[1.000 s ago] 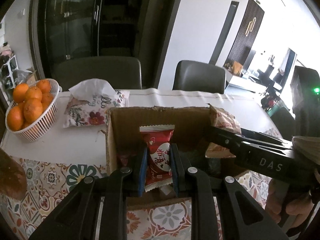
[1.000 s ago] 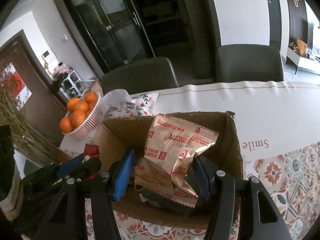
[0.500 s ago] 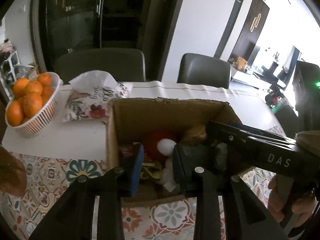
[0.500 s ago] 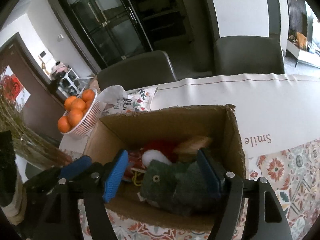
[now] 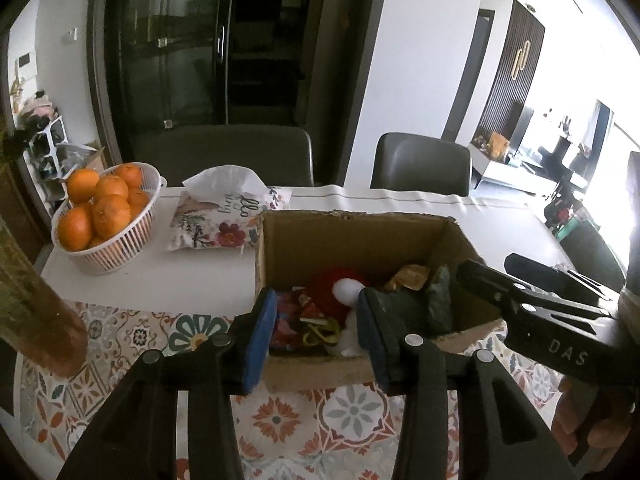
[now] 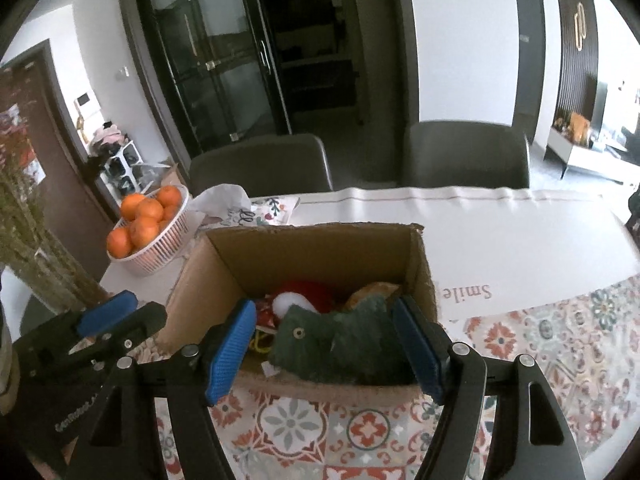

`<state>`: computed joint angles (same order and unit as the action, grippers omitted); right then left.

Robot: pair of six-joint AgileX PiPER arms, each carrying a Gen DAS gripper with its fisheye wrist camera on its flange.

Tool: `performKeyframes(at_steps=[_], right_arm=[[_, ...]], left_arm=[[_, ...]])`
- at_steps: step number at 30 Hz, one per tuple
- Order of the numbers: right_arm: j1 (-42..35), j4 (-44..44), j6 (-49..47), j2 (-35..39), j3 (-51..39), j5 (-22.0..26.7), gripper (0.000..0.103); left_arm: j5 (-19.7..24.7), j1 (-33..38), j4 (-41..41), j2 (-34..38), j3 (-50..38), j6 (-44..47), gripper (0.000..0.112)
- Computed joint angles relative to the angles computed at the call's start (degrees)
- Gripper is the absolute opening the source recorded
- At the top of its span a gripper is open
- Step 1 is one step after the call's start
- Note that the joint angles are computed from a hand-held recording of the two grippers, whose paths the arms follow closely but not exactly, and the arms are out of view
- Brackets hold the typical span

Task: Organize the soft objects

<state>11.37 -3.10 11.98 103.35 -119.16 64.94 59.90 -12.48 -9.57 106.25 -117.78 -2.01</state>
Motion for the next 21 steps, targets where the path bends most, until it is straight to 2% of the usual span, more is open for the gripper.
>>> performKeyframes(at_steps=[4,10,14,21], right_arm=[[2.7,-4.6,2.4,-6.2,6.7,-3.0,0.073],[7.2,-12.9,8.0,-15.1,15.3,-4.8,0.073],[9.3,-15.5,10.8,-20.1,19.4,-4.8,0.076],[17.7,-26.0,19.8,-29.5,27.9,-3.0,0.08]], left_arm=[[-1.3,-0.3,0.1,-5.1,5.0,0.0,0.05],[-4.4,-2.9,6.0,-13.6,12.6,-3.3,0.057],[-5.7,-4.9,8.5,-18.9,17.4,-4.9,0.06],[-7.3,-8.8,14.4,-28.4,26.2,-9.8,0.066]])
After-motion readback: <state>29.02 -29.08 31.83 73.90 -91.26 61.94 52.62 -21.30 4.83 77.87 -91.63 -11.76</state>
